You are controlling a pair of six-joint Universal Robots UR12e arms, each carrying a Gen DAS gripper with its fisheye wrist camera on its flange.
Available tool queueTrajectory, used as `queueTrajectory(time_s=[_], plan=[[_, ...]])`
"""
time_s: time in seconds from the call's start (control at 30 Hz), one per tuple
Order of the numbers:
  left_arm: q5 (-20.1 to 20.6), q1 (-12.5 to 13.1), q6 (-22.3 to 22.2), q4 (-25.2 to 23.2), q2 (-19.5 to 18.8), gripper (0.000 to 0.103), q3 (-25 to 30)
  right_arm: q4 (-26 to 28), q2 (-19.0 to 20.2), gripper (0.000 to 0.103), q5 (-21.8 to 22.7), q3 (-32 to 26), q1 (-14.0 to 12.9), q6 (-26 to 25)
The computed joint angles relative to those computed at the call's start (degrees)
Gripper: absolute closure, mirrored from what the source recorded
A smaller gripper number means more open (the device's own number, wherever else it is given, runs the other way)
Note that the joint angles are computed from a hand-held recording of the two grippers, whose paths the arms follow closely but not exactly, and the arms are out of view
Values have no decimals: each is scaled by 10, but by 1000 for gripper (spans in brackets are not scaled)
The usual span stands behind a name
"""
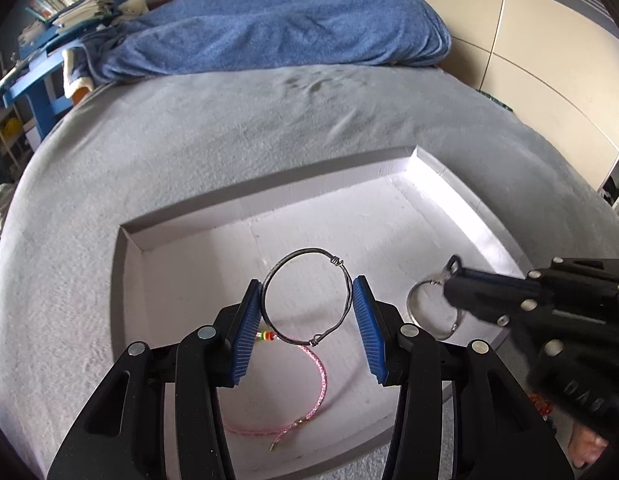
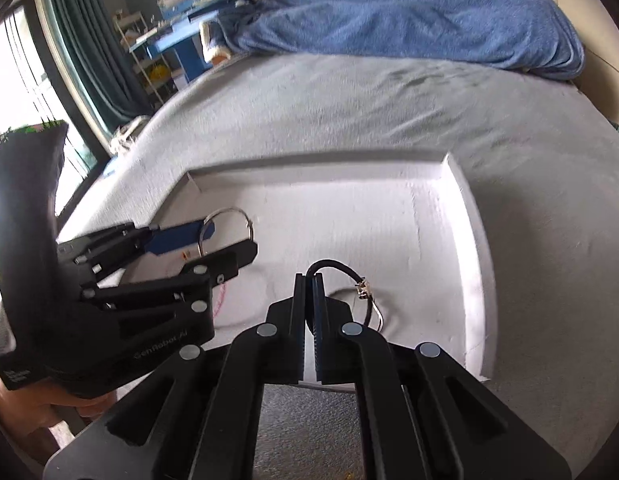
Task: Organize jewelry
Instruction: 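Carry the silver hoop and black hair tie into the tray and release both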
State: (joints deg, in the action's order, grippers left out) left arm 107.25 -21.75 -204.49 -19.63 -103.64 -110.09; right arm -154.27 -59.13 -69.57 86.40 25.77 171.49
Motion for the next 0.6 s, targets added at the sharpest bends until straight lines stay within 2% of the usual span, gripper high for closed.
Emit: queueTrajectory(time_s=[0.23,0.43,0.47,0.53,0.6], plan=[[-12,3,4,-21,-4,55,-1,43,7,100,-24,-7,6,-24],[-10,4,-5,-31,0,55,-5,48,7,100,-37,-7,6,-25],[-10,5,-5,-31,1,53,-6,48,6,99,-38,-6,5,-26],[-5,4,-8,-28,4,47,-10,48,4,94,-39,-5,5,-28],[2,3,-8,-26,7,43,-11,44,2,81,-37,-1,3,-28]])
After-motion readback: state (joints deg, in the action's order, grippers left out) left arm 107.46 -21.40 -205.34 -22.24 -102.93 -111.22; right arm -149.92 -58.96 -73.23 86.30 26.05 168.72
